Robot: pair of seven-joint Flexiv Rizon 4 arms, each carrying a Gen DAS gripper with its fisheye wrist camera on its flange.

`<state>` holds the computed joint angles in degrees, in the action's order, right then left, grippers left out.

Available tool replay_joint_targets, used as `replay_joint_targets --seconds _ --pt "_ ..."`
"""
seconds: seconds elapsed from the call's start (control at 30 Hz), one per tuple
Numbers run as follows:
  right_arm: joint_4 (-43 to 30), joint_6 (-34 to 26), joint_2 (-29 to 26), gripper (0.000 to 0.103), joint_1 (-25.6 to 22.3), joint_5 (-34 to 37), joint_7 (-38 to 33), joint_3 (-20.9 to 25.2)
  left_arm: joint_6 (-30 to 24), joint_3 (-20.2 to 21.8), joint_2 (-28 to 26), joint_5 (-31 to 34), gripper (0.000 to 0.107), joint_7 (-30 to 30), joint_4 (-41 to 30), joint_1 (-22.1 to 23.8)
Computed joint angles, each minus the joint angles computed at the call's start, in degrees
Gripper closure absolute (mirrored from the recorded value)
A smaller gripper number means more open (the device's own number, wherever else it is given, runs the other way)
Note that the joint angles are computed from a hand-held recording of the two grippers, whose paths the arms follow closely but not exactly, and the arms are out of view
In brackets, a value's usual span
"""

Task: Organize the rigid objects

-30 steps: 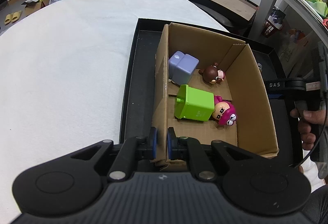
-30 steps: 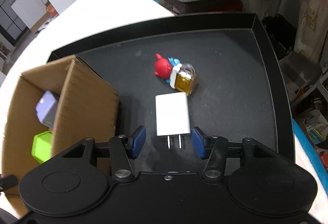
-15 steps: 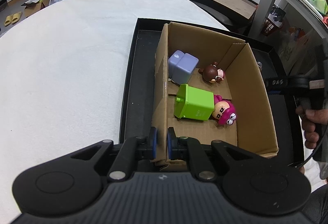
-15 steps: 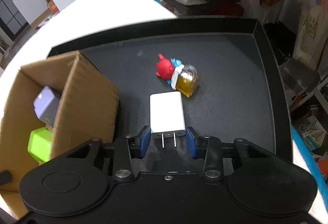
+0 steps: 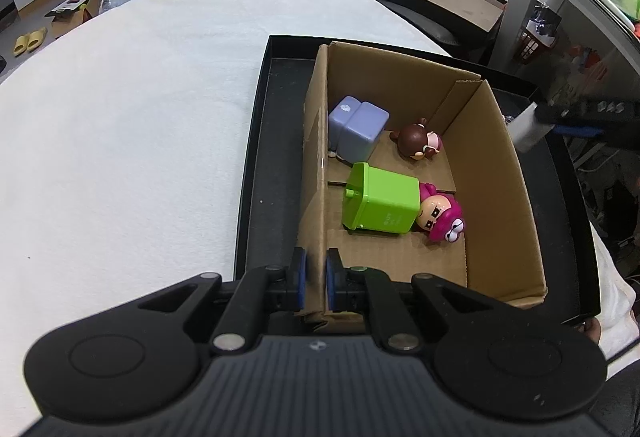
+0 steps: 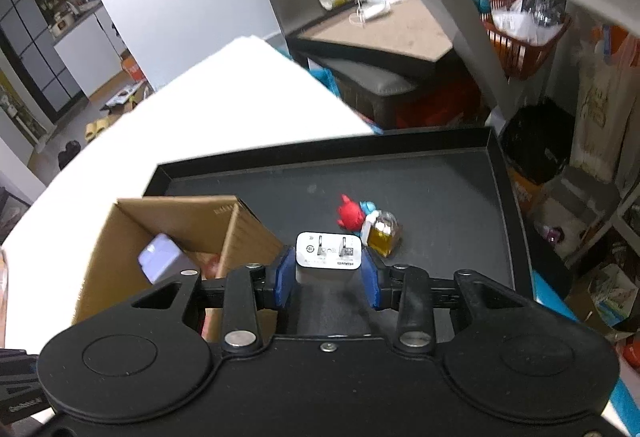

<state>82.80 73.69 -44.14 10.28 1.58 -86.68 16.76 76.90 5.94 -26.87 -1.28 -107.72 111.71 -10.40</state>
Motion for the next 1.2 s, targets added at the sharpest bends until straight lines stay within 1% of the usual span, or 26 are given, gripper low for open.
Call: replay_joint_targets --seconds 0.17,0.27,0.6,0.63,0.67,0.73,0.77,0.9,1.0,1.17,1.2 --pt "1.3 3.7 1.6 0.068 -2.2 1.8 -2.6 3.1 -0.6 0.7 -0.1 0.8 0.098 -0.9 -0.5 -0.6" --pt "2.1 4.7 2.5 0.068 -3.5 2.6 -4.8 5.1 -0.7 0.8 -0.2 1.1 0.098 -1.2 -0.7 -0.7" --pt "3.1 6.2 4.1 0.069 -4.7 4.5 -8.9 7.7 -1.4 1.2 -0.2 2.4 0.098 -2.5 -1.2 -1.1" --pt "3.1 6.3 4.2 0.087 -4.8 4.7 -9.2 7.9 -1.4 1.1 -0.2 2.4 0.098 -2.5 -1.3 -1.0" --pt "3.0 6.3 4.2 0.096 -5.0 5.0 -9.5 8.4 -1.4 1.1 -0.1 2.5 0.098 -2.4 -1.3 -1.0" --pt "2.4 6.1 4.0 0.096 -6.1 6.2 -10.6 10.2 -1.3 0.8 -0.1 2.4 0.098 -2.3 -1.2 -0.8" --pt "2.3 6.2 4.0 0.096 -6.2 6.5 -11.0 10.4 -1.3 0.8 -0.1 2.4 0.098 -2.3 -1.2 -0.7" --pt "1.6 5.2 3.6 0.096 -6.0 7.2 -11.7 10.4 -1.2 0.6 0.0 2.4 0.098 -2.2 -1.0 -0.7" --pt "0.7 2.4 3.2 0.095 -5.5 7.7 -11.2 9.4 -0.6 0.3 0.0 2.0 0.098 -2.0 -0.6 -0.3" --pt "-0.4 -3.0 2.7 0.093 -3.6 8.3 -7.8 5.3 0.5 -0.2 0.1 1.1 0.098 -1.4 0.1 0.1" --pt "-0.4 -3.8 2.6 0.09 -3.1 8.3 -7.1 4.4 0.6 -0.3 0.1 0.9 0.098 -1.2 0.2 0.2"
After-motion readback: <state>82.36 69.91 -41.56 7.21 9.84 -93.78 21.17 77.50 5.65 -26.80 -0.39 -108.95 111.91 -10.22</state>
